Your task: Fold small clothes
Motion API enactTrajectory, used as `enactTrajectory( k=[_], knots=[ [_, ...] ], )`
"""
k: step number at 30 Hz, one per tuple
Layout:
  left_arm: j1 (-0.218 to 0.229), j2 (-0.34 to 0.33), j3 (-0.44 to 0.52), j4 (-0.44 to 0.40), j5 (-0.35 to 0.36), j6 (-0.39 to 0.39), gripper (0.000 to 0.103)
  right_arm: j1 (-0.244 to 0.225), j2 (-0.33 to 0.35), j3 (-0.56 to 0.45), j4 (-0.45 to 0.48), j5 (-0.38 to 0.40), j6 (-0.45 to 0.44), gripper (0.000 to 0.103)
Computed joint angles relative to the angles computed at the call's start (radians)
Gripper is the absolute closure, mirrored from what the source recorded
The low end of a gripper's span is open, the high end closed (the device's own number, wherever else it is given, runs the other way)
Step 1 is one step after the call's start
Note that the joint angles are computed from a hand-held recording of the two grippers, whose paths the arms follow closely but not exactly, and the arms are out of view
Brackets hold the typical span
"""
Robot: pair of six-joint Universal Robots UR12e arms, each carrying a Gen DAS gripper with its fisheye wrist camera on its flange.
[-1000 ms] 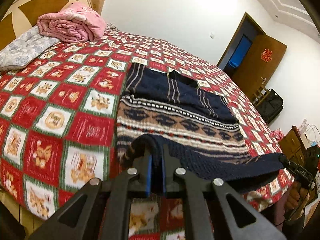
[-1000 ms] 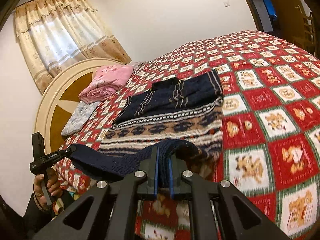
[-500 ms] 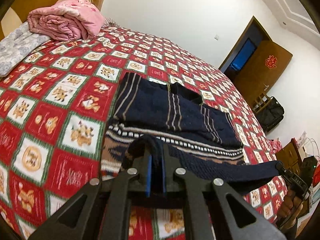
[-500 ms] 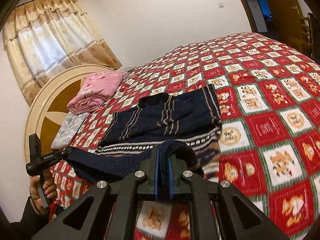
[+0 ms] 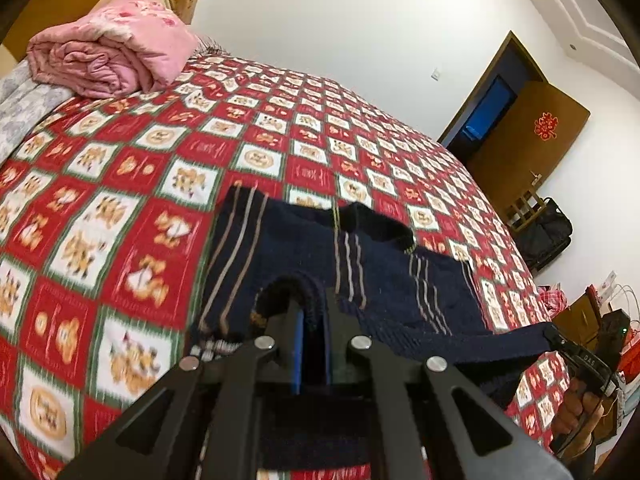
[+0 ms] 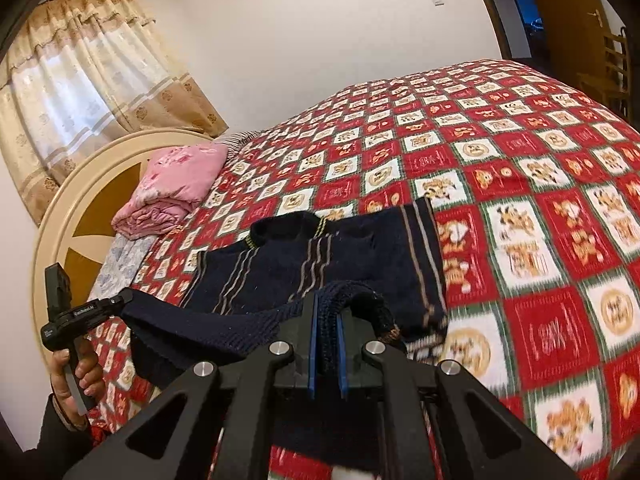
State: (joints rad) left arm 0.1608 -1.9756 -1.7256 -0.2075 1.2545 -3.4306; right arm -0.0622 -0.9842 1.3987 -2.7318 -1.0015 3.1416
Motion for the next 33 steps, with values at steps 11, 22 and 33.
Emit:
enactTrajectory(
  k=[11,22,33],
  knots=[
    [0.005,-0.138,0.185,-0.149,0.005,-0.010,0.095,0.030,0.168,-0.258,0.189,-0.046,-0.003,0.096],
    [0.005,-0.239,0.321,-0.245,0.005,-0.013,0.095,0.045,0.335,-0.516,0.368,-0.086,0.022,0.096],
    [0.001,-0.232,0.301,-0.260,0.068,-0.020,0.056,0.019,0.372,-0.555,0.317,-0.074,0.222,0.038]
  ],
)
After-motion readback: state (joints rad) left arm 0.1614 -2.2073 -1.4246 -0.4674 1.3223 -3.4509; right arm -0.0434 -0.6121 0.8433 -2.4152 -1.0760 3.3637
